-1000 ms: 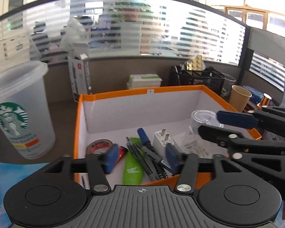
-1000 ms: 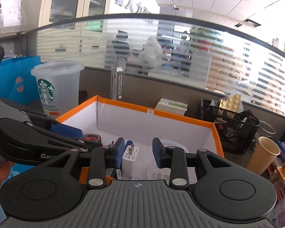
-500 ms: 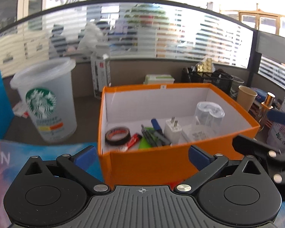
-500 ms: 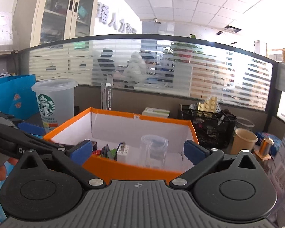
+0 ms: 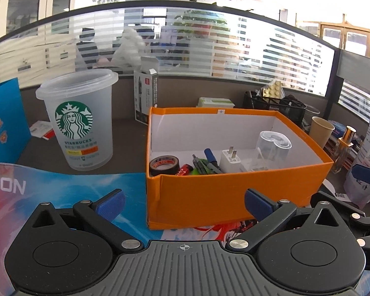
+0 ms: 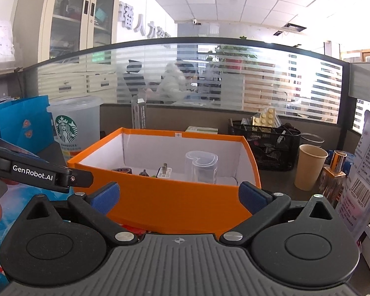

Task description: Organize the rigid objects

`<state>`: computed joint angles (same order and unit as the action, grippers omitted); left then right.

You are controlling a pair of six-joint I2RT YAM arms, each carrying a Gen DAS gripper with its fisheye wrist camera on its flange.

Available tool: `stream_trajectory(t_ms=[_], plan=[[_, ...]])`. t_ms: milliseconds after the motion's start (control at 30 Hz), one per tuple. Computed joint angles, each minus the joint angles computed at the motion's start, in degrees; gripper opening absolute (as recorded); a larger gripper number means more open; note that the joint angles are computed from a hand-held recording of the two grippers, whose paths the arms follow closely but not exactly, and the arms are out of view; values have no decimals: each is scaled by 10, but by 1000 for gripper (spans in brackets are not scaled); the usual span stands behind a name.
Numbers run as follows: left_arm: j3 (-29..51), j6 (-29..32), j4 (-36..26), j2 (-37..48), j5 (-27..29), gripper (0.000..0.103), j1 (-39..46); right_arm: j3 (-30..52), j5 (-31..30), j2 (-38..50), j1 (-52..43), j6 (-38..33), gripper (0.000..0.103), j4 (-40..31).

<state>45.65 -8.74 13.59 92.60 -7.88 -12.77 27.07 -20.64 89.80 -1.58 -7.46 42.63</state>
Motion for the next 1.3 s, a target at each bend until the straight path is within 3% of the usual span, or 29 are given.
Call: stream_trajectory(t_ms=[967, 1300], plan=[[-14, -1, -5, -16, -20, 103, -17, -4, 5, 5, 1, -11, 103, -3], [-37, 11, 37, -19, -80, 103, -37, -1, 10, 13, 6, -18, 103, -6]])
